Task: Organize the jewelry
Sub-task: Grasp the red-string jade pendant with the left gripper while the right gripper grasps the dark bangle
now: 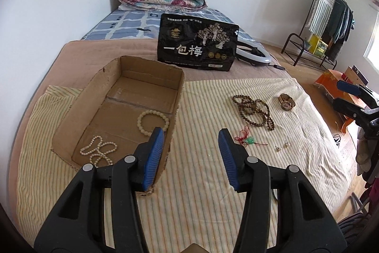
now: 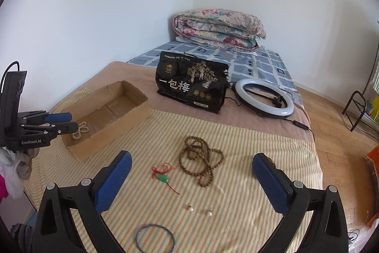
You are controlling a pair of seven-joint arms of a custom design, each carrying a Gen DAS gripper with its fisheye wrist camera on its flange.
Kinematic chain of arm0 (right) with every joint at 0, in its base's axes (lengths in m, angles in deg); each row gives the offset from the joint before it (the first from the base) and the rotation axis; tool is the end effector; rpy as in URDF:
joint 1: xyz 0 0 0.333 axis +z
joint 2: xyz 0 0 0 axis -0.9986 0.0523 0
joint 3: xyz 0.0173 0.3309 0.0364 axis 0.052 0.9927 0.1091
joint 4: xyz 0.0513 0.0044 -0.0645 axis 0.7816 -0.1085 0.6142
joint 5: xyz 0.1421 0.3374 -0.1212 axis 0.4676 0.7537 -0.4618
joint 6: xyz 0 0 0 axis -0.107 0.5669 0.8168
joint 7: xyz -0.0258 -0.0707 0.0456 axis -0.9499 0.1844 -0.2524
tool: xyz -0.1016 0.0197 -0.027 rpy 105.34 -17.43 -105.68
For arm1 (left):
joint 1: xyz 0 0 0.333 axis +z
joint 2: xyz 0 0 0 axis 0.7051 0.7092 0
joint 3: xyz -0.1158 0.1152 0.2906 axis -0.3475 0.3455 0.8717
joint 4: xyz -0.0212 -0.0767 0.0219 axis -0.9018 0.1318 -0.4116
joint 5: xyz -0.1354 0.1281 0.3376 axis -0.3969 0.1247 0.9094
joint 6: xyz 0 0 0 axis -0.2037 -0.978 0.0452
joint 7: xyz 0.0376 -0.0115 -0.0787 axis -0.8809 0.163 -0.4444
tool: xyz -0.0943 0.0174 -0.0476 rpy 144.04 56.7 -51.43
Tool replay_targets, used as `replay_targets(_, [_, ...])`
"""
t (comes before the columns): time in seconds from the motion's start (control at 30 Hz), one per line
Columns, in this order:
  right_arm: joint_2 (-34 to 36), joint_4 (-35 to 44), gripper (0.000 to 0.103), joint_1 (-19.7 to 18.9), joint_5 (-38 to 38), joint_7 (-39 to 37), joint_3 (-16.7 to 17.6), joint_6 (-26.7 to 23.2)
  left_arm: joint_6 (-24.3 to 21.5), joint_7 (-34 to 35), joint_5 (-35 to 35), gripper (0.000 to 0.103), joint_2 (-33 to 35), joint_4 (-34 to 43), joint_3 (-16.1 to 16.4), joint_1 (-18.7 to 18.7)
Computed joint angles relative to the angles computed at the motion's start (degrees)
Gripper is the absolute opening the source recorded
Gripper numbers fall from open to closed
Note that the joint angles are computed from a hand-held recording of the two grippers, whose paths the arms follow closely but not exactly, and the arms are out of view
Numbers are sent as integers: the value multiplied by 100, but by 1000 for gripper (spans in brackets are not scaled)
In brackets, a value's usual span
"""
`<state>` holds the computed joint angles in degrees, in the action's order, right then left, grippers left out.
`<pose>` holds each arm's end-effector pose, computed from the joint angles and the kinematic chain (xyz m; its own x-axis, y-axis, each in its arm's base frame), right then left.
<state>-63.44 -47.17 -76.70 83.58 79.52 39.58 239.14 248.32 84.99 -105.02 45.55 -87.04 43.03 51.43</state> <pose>0.7000 0.1304 0.5518 0.3836 -0.9196 0.0850 -0.5754 -0.3100 -0.7569 0.6797 -0.0565 0.5224 -0.1534 -0.9727 0.1740 -0.7151 -0.0123 -0.6989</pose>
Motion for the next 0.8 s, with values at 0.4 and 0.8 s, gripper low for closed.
replay_targets(0.4, [-823, -1815, 103, -441, 1207, -1460, 308, 221, -198, 224, 84, 49, 545, 439, -333, -213])
replay_targets(0.8, [-811, -2530, 103, -270, 2199, -2115, 422, 629, -782, 478, 639, 49, 1580, 1422, -384, -594])
